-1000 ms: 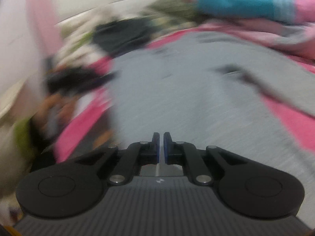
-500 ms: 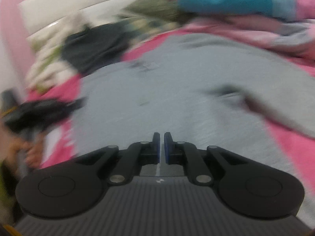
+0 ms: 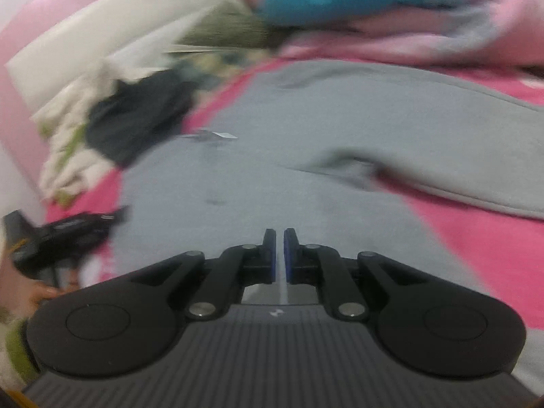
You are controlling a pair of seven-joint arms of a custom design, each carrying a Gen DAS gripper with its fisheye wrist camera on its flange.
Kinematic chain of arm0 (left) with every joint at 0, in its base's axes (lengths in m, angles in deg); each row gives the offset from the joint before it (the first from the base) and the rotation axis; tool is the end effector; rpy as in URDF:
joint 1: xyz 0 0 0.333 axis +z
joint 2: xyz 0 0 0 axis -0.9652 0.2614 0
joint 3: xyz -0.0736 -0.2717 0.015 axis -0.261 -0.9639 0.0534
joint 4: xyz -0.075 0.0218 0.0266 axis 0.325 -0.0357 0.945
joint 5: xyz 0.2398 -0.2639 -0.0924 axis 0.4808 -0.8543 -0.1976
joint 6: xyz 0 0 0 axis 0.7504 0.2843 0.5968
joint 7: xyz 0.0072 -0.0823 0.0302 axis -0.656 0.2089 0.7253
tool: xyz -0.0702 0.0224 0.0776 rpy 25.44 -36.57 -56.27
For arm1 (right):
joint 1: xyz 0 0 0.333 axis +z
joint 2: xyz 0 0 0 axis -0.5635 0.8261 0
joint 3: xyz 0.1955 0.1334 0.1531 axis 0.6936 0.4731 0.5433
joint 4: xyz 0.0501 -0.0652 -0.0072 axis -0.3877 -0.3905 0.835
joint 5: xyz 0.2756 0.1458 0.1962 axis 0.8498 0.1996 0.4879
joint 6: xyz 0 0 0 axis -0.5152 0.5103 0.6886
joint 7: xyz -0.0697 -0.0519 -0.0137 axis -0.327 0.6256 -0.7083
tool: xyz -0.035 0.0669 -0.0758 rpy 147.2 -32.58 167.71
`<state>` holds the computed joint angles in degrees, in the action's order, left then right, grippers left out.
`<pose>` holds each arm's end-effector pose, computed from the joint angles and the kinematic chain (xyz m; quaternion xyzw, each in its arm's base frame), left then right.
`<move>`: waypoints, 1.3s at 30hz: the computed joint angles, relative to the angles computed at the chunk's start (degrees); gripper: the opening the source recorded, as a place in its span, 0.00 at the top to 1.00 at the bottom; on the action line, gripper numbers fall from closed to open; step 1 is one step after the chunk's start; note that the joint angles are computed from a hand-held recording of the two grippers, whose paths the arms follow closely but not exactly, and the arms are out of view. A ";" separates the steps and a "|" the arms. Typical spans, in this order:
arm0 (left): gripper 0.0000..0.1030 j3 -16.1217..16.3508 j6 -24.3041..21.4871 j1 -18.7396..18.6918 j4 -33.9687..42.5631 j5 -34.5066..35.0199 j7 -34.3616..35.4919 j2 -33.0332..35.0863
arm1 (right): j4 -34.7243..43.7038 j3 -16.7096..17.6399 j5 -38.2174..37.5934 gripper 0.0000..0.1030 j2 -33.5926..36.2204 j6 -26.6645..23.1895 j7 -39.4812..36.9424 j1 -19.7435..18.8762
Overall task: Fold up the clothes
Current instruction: 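Open the left tool and release the waistband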
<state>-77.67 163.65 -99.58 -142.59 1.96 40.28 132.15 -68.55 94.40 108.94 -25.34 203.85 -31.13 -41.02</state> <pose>0.6079 -0.2588 0.2783 -0.7413 0.3754 -0.5349 0.1531 0.6962 0.0160 0.3711 -0.7467 0.5119 -0.0639 0.4199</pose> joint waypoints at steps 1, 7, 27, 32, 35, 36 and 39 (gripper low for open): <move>0.85 -0.02 0.05 0.02 -0.04 0.06 -0.04 0.00 | 1.53 -2.12 -3.33 0.95 1.44 -1.24 3.48 0.54; 0.85 0.40 -0.33 -0.46 0.05 -0.73 0.55 -0.15 | 11.67 -4.98 -11.50 0.98 10.07 4.66 15.25 1.87; 0.84 0.64 -0.70 -0.81 0.11 -1.75 1.21 -0.36 | -15.16 2.74 -4.85 0.71 -9.87 13.99 -1.80 -15.89; 0.74 6.09 -4.75 -7.10 0.33 -12.84 7.45 -2.95 | -30.77 4.76 13.10 0.67 -24.82 0.33 -26.59 -21.57; 0.46 11.03 -4.42 -14.16 1.28 -27.00 16.85 -4.38 | -40.21 4.30 20.43 0.64 -32.13 -0.40 -46.24 -19.12; 0.42 11.24 -3.30 -15.34 1.18 -30.42 19.34 -5.04 | -42.10 3.91 22.73 0.60 -33.49 -0.18 -51.53 -18.11; 0.42 10.73 -1.63 -17.72 1.02 -42.06 30.70 -8.23 | -45.47 2.10 26.00 0.58 -35.54 -1.79 -57.08 -15.60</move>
